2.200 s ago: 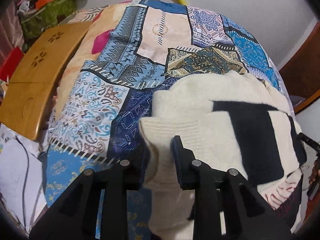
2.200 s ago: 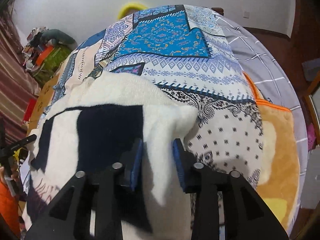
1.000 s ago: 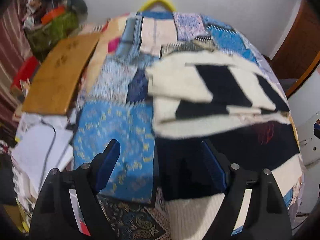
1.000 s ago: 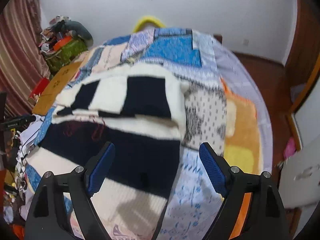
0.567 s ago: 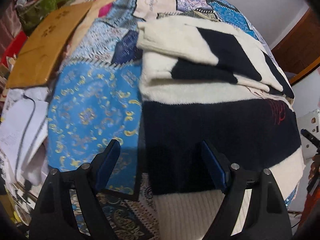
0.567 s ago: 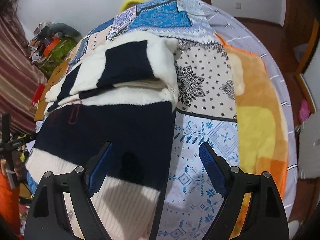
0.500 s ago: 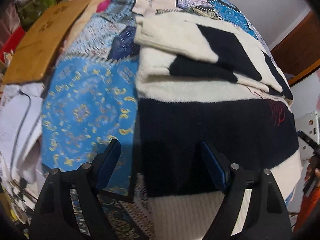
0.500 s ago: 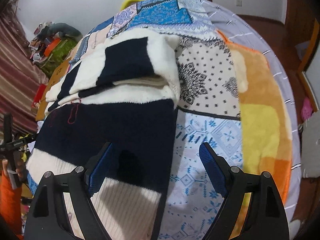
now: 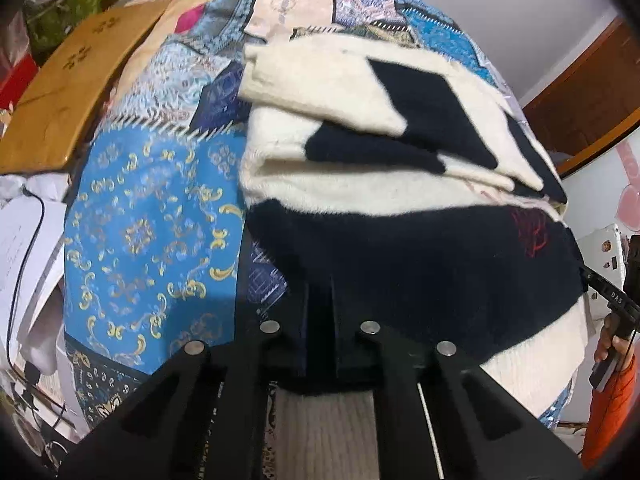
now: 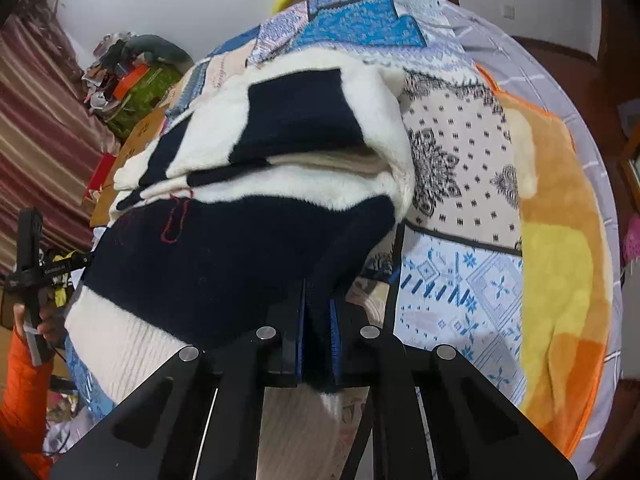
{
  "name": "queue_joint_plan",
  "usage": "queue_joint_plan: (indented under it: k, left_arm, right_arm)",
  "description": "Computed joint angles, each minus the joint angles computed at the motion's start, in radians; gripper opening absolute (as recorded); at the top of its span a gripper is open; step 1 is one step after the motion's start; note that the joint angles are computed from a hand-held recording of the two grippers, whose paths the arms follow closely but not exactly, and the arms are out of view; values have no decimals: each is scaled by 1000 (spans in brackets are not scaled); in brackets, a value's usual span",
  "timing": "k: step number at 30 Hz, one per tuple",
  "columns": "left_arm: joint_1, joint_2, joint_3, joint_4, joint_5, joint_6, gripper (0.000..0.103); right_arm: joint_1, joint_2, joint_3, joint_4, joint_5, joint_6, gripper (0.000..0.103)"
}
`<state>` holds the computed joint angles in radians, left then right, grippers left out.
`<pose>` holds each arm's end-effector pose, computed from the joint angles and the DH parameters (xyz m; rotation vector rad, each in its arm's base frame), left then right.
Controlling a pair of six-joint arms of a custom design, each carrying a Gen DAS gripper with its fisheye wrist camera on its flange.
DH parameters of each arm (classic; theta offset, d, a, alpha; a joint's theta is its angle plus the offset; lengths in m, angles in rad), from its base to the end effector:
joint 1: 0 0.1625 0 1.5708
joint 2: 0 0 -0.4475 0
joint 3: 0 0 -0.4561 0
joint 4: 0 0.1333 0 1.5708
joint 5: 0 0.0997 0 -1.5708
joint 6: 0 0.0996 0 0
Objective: Fold small clothes
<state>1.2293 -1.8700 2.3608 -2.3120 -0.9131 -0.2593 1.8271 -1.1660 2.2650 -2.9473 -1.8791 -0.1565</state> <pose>0.0535 -0.4292 0.3235 -0.0046 2.5314 -0.5594 0.2278 -0.4628 0.1036 0.5179 -2.7721 0.4151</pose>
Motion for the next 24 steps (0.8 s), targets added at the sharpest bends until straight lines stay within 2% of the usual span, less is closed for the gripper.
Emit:
queue_joint_plan:
  k: [8,14,20,24]
  left_arm:
    - [-87,-26,6,-121,89,75,7]
    - [-116,27,-34,-243,135,141,7]
    - [-77,120,-89,-339,159,181,7]
    - [-26,198,-134,-383,176,195,7]
  right_arm:
    - [45,22,-42,-90,-9,-69,8]
    - [72,60,-99,-149,-23,-111,8]
    - [72,112,-160,-183,-45,-136,7]
    - [54,146,-198,-190,-62,-127,7]
